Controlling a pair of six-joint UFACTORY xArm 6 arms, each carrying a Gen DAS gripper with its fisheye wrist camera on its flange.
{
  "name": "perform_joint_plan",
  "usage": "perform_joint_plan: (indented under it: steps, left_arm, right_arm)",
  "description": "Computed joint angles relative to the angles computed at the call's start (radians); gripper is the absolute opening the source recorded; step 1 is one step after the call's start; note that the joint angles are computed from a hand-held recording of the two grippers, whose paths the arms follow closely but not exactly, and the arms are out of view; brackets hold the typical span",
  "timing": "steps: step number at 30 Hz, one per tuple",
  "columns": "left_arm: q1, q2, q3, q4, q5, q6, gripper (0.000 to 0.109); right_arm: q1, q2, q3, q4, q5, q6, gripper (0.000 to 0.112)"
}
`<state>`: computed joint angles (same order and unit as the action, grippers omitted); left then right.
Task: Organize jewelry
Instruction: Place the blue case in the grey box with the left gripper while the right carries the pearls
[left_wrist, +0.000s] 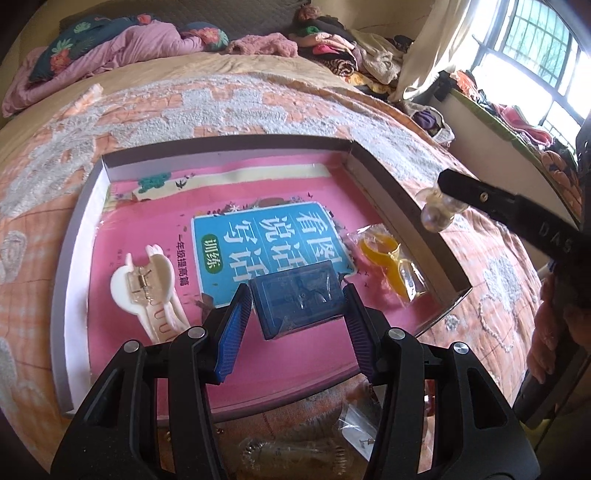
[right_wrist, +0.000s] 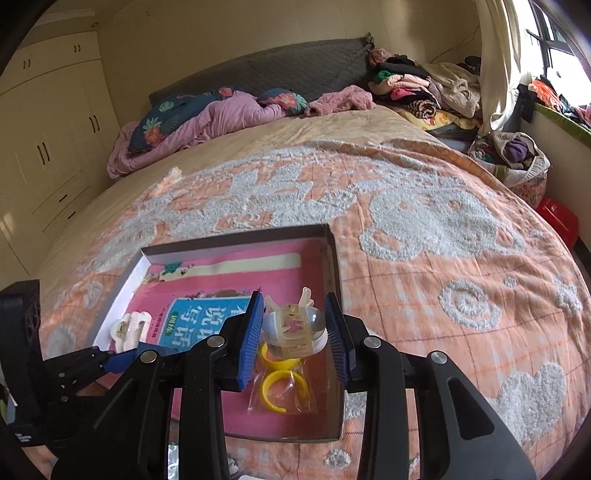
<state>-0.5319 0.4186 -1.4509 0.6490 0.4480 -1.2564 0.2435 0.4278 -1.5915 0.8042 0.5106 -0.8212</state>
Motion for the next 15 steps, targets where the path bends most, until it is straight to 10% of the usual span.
perform_joint_plan:
  steps: [15]
  left_arm:
    - [-0.008, 0.003, -0.004, -0.013, 0.030, 0.016, 0.043]
  right_arm:
    - [-0.010, 0.010, 0.036, 0.008, -0.013, 0.012, 0.033]
